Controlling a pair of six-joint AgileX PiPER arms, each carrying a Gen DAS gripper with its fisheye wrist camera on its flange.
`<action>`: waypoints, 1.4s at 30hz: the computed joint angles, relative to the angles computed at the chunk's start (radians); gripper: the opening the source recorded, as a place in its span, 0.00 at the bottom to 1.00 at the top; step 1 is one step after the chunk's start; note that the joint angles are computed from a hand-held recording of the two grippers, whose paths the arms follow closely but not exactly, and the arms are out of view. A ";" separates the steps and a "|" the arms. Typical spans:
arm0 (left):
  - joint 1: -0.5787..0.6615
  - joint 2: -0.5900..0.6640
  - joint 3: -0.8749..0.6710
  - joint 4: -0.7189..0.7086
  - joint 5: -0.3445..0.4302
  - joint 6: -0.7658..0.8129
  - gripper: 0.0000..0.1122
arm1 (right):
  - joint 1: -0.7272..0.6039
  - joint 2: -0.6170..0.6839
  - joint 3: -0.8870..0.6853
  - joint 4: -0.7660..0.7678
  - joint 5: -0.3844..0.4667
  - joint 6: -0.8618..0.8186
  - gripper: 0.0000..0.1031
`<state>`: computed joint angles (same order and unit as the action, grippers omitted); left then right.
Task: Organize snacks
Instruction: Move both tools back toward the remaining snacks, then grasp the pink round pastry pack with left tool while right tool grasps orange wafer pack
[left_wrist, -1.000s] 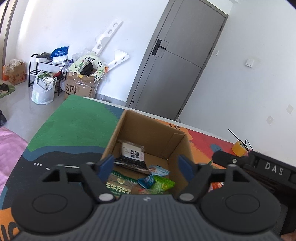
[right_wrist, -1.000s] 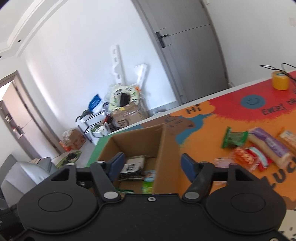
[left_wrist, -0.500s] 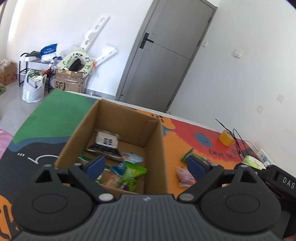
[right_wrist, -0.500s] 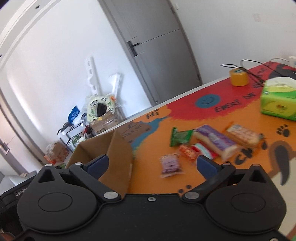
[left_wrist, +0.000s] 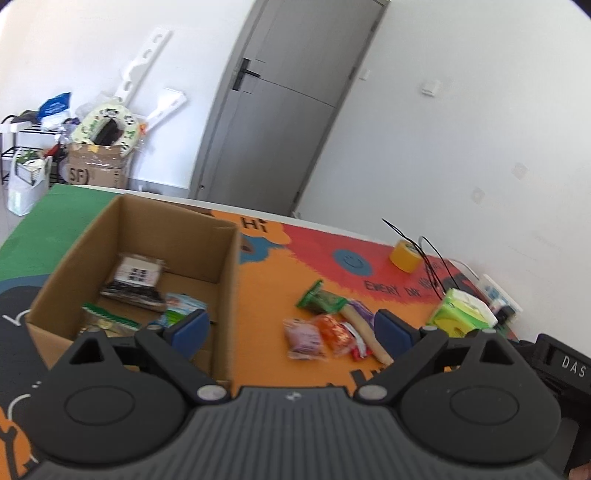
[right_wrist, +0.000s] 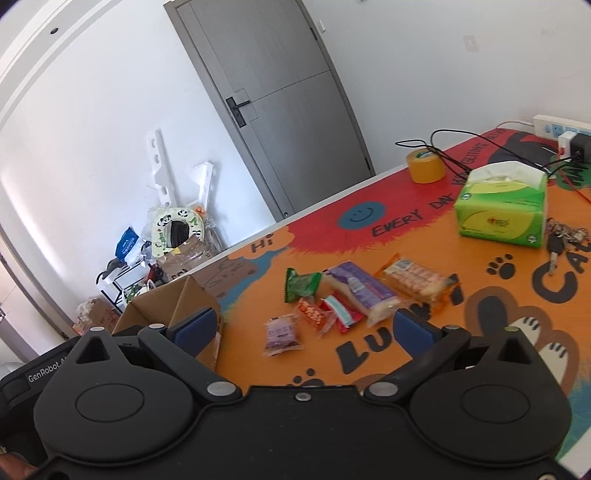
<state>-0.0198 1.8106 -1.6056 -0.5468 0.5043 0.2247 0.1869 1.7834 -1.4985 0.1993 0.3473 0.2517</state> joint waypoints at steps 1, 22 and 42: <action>-0.006 0.003 -0.005 0.002 0.004 0.003 0.85 | -0.005 -0.004 0.003 -0.002 0.000 0.002 1.00; -0.135 0.188 -0.233 0.203 0.073 -0.184 0.82 | -0.097 0.080 -0.045 0.197 0.007 -0.217 0.85; -0.196 0.597 -0.834 0.492 0.385 -0.480 0.53 | -0.220 0.369 -0.352 0.325 0.138 -0.336 0.78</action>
<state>-0.2160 2.4075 -2.4399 -0.0549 0.8888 -0.2549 -0.0331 2.1528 -1.8508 0.5239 0.4850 -0.0845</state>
